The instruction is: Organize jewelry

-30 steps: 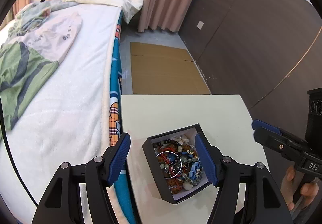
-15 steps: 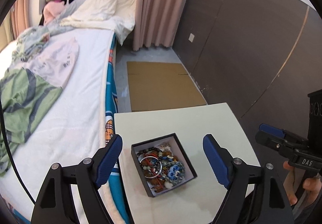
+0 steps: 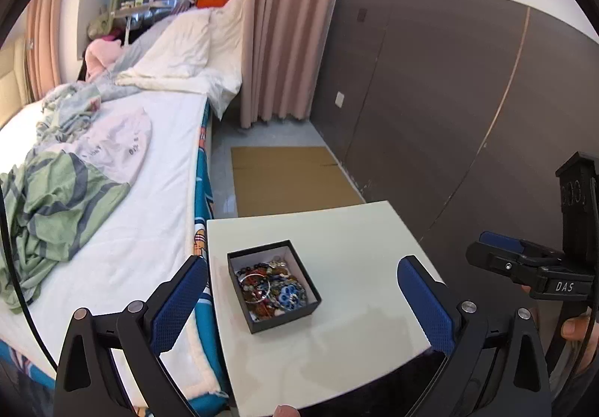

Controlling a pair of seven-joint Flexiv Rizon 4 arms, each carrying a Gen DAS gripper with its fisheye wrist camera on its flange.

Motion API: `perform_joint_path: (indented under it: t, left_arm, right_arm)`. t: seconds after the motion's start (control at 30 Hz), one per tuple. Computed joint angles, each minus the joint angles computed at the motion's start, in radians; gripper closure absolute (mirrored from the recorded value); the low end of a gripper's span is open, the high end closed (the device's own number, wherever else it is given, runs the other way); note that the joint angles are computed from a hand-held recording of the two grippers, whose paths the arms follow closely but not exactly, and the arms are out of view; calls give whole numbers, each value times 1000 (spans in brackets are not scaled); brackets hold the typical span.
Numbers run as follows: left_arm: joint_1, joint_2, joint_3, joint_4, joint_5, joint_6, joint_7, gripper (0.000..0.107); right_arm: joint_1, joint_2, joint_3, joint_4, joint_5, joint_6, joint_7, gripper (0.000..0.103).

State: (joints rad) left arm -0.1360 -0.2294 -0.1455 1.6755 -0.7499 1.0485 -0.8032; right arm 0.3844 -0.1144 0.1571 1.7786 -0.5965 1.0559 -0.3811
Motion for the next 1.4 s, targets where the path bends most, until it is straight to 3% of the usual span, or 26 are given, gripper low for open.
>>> perform_joint_path:
  t: [0.33, 0.7, 1.13, 1.27, 1.4]
  left_arm:
    - [-66, 175, 26, 202, -230, 87, 190, 4]
    - [-191, 314, 82, 362, -377, 249, 327, 4]
    - [-329, 384, 93, 453, -631, 449, 560, 4]
    - [-348, 399, 87, 477, -702, 479, 623, 4]
    - [-353, 402, 78, 497, -755, 500, 676, 4]
  right_arm:
    - [-5, 142, 57, 113, -214, -81, 230, 4]
    - [-14, 255, 146, 197, -307, -184, 333, 0]
    - [-17, 339, 218, 283, -416, -252, 432, 0]
    - [-7, 345, 242, 298, -461, -328, 466, 0]
    - [5, 350, 235, 323, -470, -310, 503, 0]
